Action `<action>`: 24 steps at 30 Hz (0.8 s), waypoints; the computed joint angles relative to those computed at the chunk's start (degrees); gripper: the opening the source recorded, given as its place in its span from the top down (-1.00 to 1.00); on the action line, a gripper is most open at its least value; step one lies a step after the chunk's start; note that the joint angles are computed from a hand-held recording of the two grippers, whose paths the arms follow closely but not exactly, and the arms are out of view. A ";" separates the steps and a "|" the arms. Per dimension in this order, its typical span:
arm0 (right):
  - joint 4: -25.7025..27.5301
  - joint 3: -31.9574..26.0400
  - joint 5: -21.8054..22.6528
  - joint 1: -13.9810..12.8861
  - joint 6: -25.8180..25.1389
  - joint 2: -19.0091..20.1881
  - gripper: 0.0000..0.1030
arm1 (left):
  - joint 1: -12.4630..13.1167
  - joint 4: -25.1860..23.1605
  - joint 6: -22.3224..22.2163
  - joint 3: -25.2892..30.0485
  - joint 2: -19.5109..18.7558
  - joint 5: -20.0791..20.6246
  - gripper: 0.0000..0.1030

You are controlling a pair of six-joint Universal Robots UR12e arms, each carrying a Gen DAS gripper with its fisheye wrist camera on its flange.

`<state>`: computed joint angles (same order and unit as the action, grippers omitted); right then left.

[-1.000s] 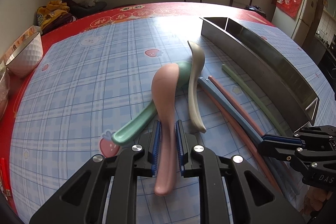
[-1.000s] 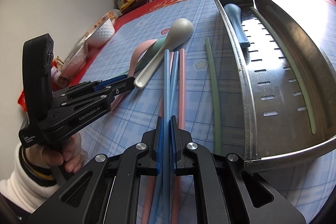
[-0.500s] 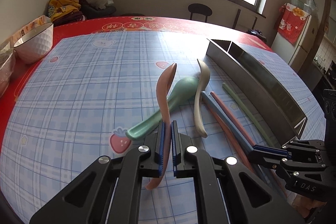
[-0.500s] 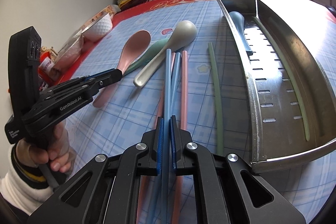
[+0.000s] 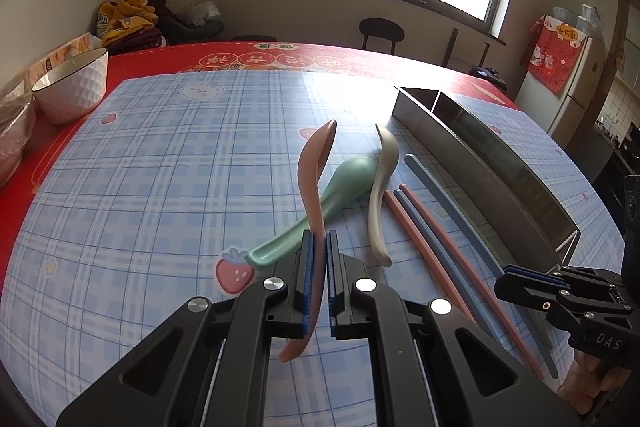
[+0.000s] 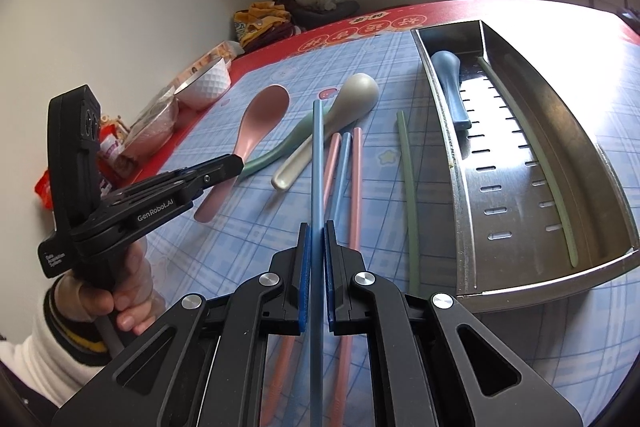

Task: Organize utensils
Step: 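Lift the pink spoon off the table with the left tool, then carry the blue chopsticks into the steel tray and open the right tool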

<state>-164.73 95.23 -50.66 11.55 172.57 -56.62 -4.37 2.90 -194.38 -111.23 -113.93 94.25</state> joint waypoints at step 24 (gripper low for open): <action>-1.32 -7.74 -7.90 -3.09 7.89 1.92 0.88 | -0.24 4.48 -0.25 -0.33 1.11 -1.05 0.88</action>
